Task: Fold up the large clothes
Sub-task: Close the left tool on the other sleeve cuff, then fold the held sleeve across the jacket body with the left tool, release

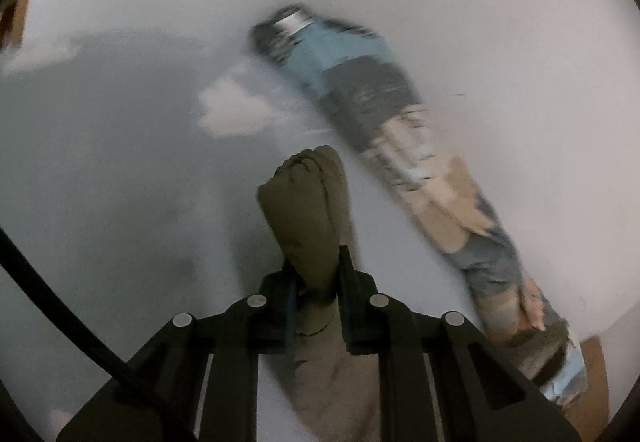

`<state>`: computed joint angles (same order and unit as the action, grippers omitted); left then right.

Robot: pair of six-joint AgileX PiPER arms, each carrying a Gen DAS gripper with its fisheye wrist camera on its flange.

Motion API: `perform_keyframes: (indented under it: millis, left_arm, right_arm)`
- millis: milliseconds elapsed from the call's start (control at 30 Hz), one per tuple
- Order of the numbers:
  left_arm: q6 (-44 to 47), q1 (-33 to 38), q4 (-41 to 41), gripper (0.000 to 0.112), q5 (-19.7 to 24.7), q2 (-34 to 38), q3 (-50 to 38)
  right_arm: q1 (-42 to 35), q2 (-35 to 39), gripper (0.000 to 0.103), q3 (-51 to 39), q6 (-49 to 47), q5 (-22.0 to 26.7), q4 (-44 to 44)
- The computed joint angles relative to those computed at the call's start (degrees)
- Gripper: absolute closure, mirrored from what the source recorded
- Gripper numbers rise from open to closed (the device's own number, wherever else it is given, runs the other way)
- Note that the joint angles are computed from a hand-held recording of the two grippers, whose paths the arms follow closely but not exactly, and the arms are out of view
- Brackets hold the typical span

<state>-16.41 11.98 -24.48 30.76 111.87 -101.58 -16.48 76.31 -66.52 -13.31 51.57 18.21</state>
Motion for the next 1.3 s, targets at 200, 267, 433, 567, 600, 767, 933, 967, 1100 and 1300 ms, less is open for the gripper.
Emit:
perform_keyframes:
  millis: [200, 267, 433, 567, 600, 767, 933, 967, 1100, 1300]
  left_arm:
    - [-3.6, -8.6, 9.0, 0.096, 6.6, -5.0, -9.8]
    - [-5.2, -12.9, 13.7, 0.096, 10.0, -6.1, -14.3]
    - [-4.8, -27.8, 21.4, 0.096, 15.7, -7.6, -22.9]
    - [-4.1, -41.5, 24.2, 0.096, 19.7, -3.7, -27.3]
    - [-4.0, -45.1, 25.4, 0.096, 21.0, -1.5, -28.7]
    - [-6.0, -57.9, 29.3, 0.096, 25.8, 10.2, -32.3]
    - [-10.3, -66.0, 35.6, 0.096, 31.2, 21.4, -37.6]
    - [-11.6, -67.2, 38.0, 0.095, 31.0, 21.4, -36.4]
    - [-9.0, -67.8, 36.9, 0.064, 35.0, 23.0, -41.4]
    - [-7.3, -66.4, 33.3, 0.047, 33.8, 11.0, -30.9]
  right_arm:
    - [-4.9, -1.5, 0.042, -2.3, -1.1, 1.4, 3.7]
    - [-6.9, -1.7, 0.042, -3.2, -1.1, 1.6, 4.9]
    - [-14.0, -1.6, 0.042, -5.6, -2.9, 3.5, 9.9]
    - [-19.7, -0.3, 0.042, -7.9, -4.4, 5.8, 13.9]
    - [-20.6, -0.1, 0.042, -8.3, -4.5, 6.2, 14.4]
    - [-24.8, -0.2, 0.042, -9.3, -5.2, 7.0, 17.0]
    - [-28.7, 0.3, 0.041, -10.7, -6.1, 8.1, 19.4]
    - [-29.4, 0.7, 0.041, -11.0, -6.5, 8.7, 20.0]
    - [-31.3, 2.3, 0.041, -12.4, -7.1, 11.2, 22.1]
    - [-31.9, 5.0, 0.039, -13.6, -7.1, 15.3, 25.9]
